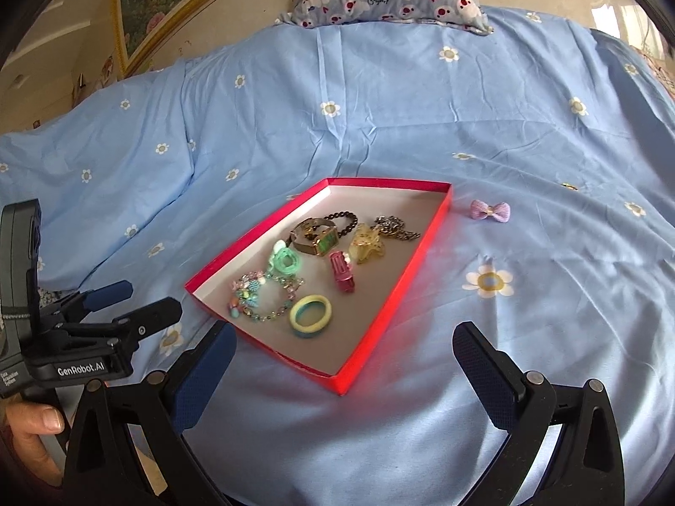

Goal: Organize jewelry

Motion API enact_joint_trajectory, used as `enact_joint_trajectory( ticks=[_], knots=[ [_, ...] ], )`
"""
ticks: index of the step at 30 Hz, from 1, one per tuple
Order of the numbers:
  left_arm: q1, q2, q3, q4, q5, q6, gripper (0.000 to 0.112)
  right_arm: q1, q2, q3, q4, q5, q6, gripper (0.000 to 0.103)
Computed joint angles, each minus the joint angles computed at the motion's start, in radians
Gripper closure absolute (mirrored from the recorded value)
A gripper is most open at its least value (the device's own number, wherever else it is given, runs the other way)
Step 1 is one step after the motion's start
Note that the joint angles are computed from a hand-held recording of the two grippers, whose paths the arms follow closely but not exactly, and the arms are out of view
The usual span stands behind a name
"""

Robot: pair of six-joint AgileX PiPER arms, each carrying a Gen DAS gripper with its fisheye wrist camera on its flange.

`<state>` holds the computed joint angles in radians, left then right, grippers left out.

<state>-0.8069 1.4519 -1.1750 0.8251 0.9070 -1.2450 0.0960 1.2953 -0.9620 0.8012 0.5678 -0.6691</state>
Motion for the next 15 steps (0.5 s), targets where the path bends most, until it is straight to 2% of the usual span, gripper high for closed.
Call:
enact_joint_trajectory(
  ticks=[15],
  knots=[
    [-0.013, 0.011, 0.003, 0.015, 0.012, -0.012, 0.009, 0.043, -0.006, 0.014, -0.051, -0.041, 0.029, 0.000]
  ],
)
